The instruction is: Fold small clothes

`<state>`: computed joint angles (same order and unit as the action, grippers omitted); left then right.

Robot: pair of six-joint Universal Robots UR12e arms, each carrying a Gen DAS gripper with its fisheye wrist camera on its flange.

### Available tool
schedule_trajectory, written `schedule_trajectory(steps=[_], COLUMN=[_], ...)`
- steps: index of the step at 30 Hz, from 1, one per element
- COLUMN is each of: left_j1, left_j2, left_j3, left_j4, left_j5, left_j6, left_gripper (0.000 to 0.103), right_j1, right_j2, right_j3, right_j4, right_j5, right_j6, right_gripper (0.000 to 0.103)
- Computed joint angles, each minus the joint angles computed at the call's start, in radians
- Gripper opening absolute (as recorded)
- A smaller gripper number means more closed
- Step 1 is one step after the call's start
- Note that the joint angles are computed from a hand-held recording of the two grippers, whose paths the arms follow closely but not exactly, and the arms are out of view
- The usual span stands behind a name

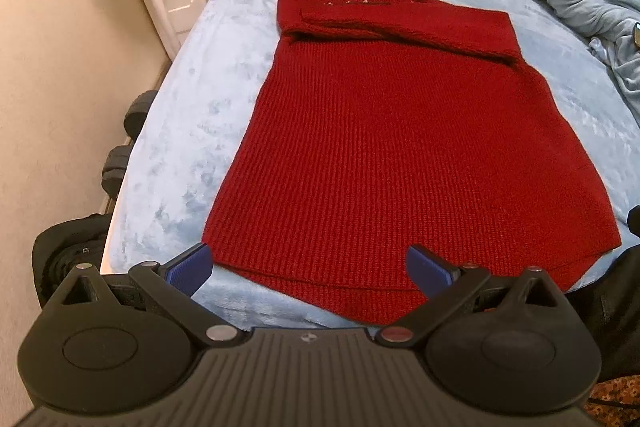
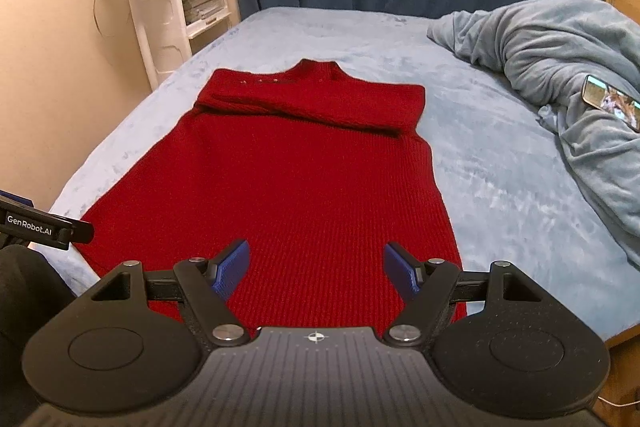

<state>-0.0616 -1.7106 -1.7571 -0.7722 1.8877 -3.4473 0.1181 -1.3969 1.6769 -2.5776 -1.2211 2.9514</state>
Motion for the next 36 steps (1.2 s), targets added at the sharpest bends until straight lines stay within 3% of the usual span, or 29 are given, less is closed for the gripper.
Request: schedule_trajectory(steps=[14,17,21,23,25,28,32,34,36], left_j1=[0.02,0.038,0.076,0.108,0.14,0.181,0.198,0.209,0.226], left_j2=[-0.055,-0.071,-0.097,-0.11,-0.121,-0.136,-0.167,-0.162,-0.154], left_j3=[0.033,0.023,-0.005,-0.012,-0.001,0.011,0.041,0.022,0.01], left_j4=[-0.045,0.025,0.191,0.232,0.198,0.154,0.049,0.071,0.066], left_j5=[-0.007,0.007,0.031,-0.006,-0.069,-0.179,-0.226,-0.274,-0.336], left_j6=[0.013,0.077,0.209,0.253,0.257,0.254,0.254,0.219,0.191], left_gripper=[0.103,0.103,0.103,0.103,0.103,0.103,0.103,0.103,0.103], right_j1=[0.004,-0.005,-0.034,-0.043,-0.053,-0.069,-0.085,-0.081,-0.08], right_j2=[0.059,0.091,0.146,0.179,0.21,0.25,0.288,0.287,0.28], right_j3=[-0.053,-0.079,-0.111,-0.144,-0.178,-0.218,-0.259,-0.254,-0.241], right_j4=[0.105,0.135,0.126,0.166,0.217,0.299,0.417,0.418,0.412], right_j5=[-0.041,-0.066,-0.119,-0.164,-0.185,-0.159,-0.066,-0.053,-0.022], right_j6=[0.021,0.039,0.075,0.084,0.107,0.131,0.183,0.195,0.152], right_gripper=[0.077,0.079,0.084,0.086,0.086,0.086,0.087,0.093,0.093])
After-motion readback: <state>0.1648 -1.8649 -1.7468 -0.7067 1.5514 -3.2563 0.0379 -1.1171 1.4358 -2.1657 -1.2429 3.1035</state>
